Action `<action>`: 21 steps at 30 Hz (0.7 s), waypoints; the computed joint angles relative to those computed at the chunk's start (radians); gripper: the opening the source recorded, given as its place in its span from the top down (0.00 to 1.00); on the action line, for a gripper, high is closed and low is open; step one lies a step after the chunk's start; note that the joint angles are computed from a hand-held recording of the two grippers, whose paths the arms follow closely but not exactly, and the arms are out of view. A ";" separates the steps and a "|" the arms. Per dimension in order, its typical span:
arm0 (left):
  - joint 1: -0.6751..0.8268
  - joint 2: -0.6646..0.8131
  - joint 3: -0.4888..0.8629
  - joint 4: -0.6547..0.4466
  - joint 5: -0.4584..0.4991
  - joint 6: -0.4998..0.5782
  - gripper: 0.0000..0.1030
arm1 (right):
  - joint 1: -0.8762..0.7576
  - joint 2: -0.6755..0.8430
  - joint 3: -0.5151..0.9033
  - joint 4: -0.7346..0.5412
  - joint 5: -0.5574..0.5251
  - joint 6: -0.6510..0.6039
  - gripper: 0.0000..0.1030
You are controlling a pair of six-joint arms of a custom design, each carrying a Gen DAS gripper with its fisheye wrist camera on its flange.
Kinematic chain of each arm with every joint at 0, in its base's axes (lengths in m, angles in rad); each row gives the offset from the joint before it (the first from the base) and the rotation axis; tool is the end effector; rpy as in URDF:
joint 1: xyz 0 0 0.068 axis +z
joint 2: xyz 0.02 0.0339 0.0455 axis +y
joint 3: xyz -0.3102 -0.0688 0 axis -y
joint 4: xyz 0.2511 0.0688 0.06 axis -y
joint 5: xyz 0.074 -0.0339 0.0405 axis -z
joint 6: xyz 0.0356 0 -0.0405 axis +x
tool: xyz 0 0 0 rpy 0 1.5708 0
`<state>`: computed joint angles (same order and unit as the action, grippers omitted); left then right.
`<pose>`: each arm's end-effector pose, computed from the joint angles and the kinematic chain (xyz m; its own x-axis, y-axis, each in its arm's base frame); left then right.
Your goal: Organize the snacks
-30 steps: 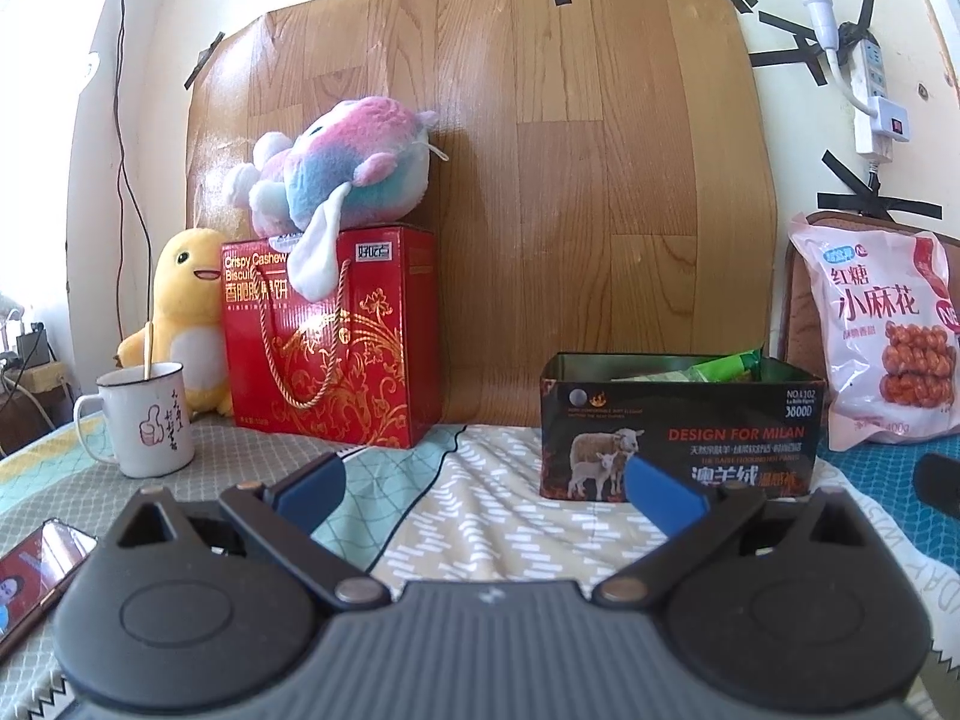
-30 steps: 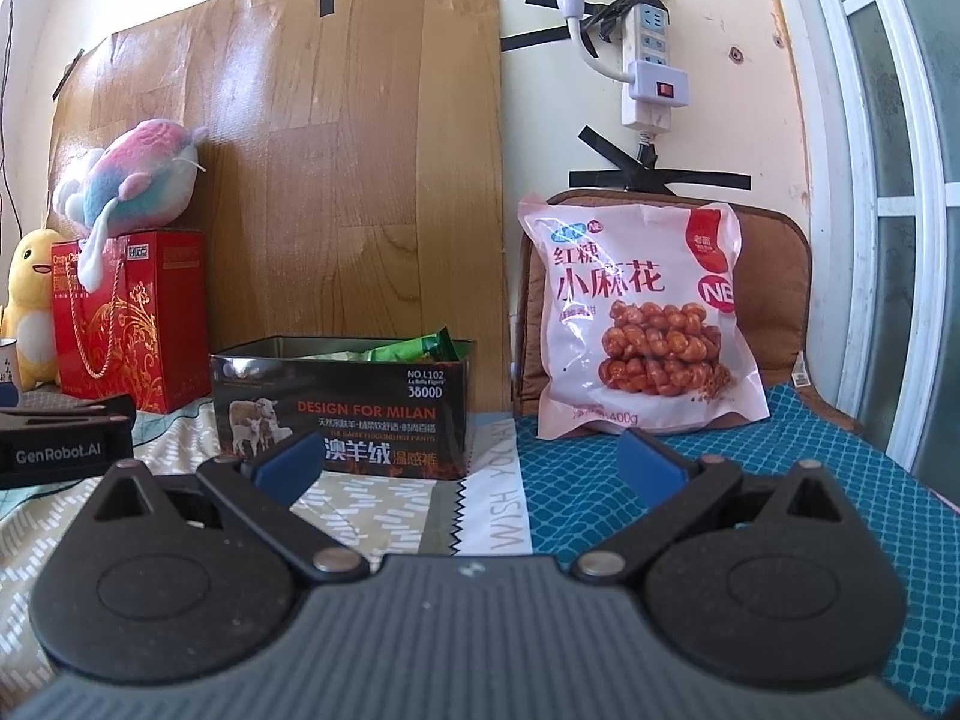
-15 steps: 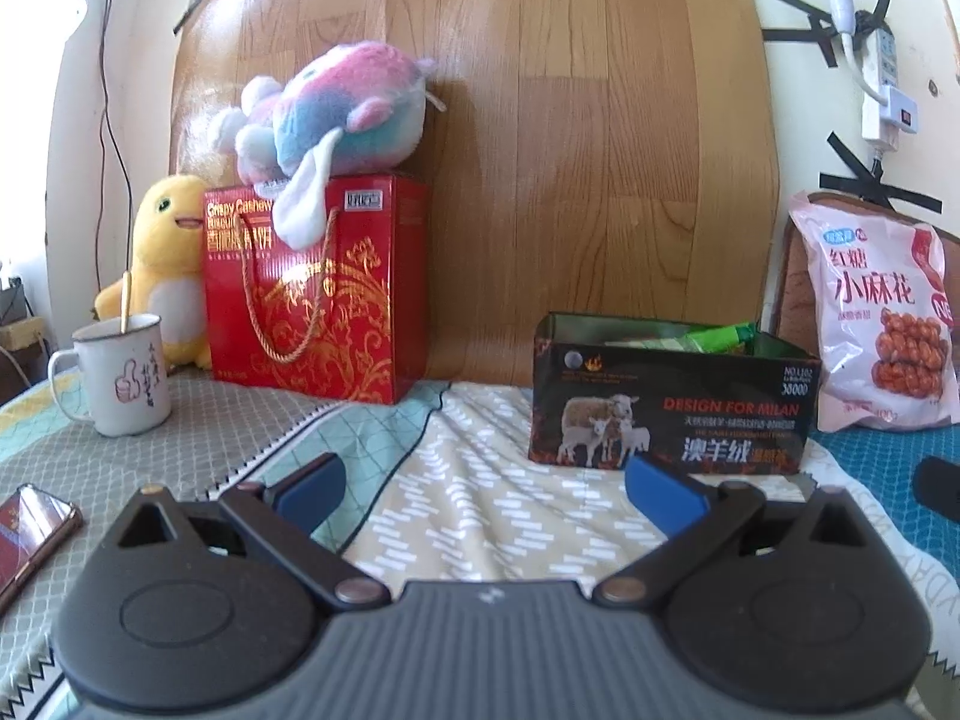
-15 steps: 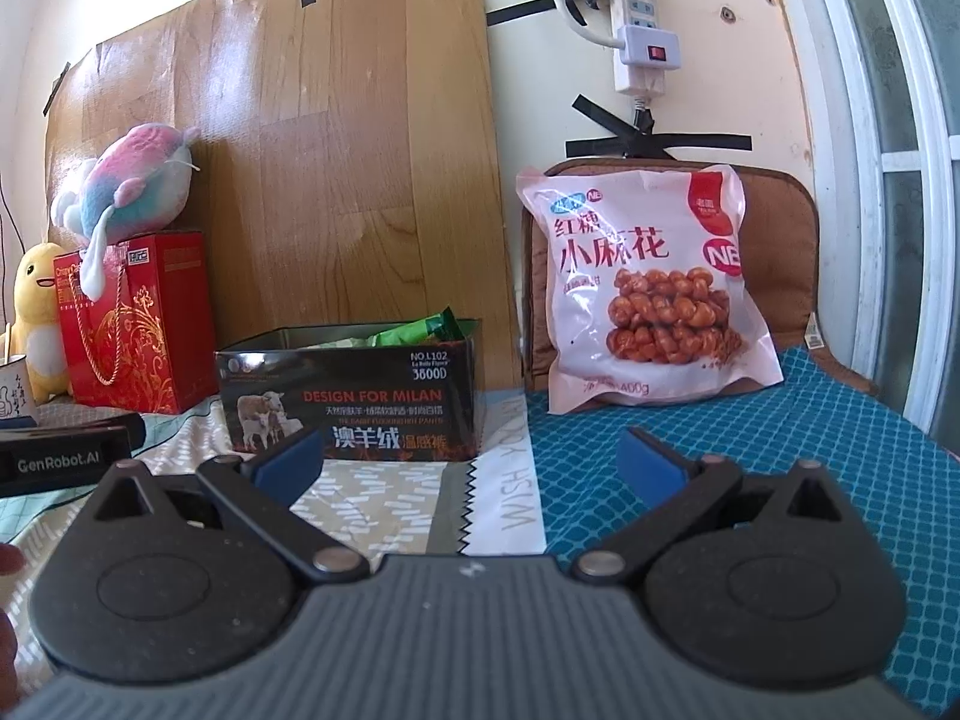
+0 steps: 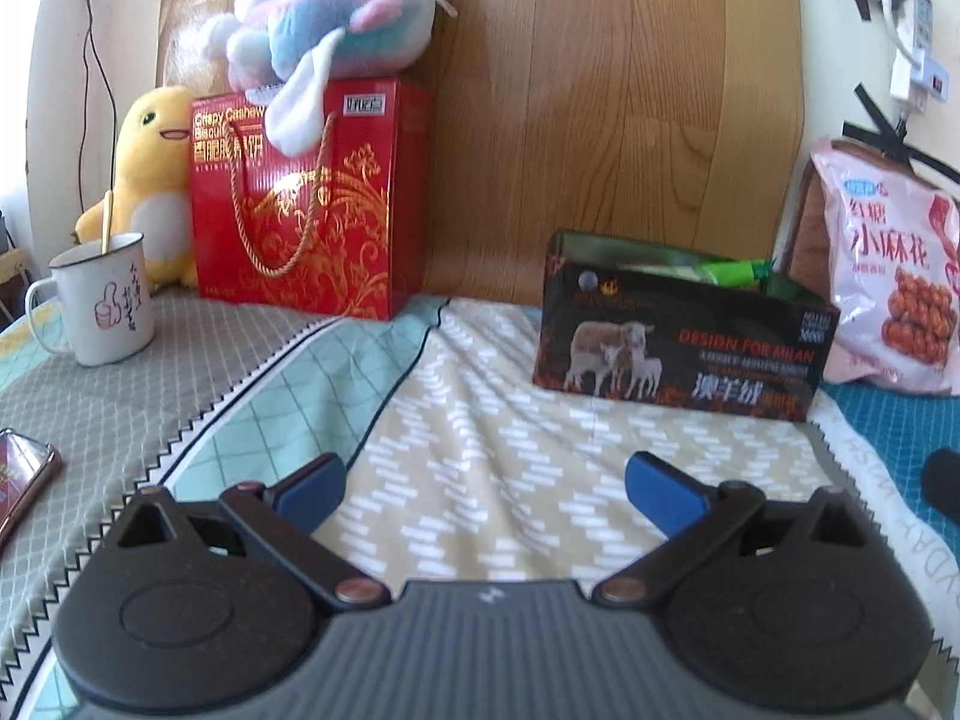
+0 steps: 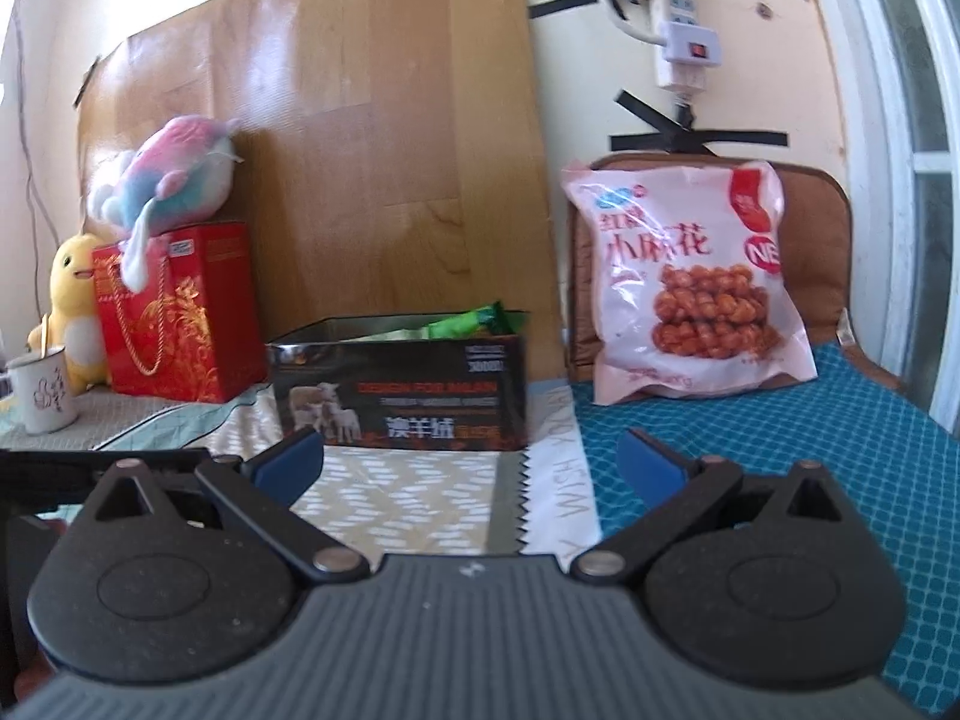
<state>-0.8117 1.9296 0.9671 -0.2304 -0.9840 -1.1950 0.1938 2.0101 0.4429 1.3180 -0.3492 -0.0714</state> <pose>0.2667 -0.2380 0.1451 -0.4117 -0.3144 -0.8554 -0.5253 0.8489 -0.0592 0.3087 0.0730 0.1169 -0.2053 -0.1086 -0.9727 -0.5223 0.8526 0.0150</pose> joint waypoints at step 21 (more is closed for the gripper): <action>-0.029 0.087 0.167 -0.121 -0.111 0.187 0.00 | -0.055 0.035 0.054 -0.076 -0.091 0.110 0.00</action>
<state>-0.8409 2.0166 1.1337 -0.3518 -1.0952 -1.0075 0.1386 2.0454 0.4971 1.2423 -0.4404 0.0386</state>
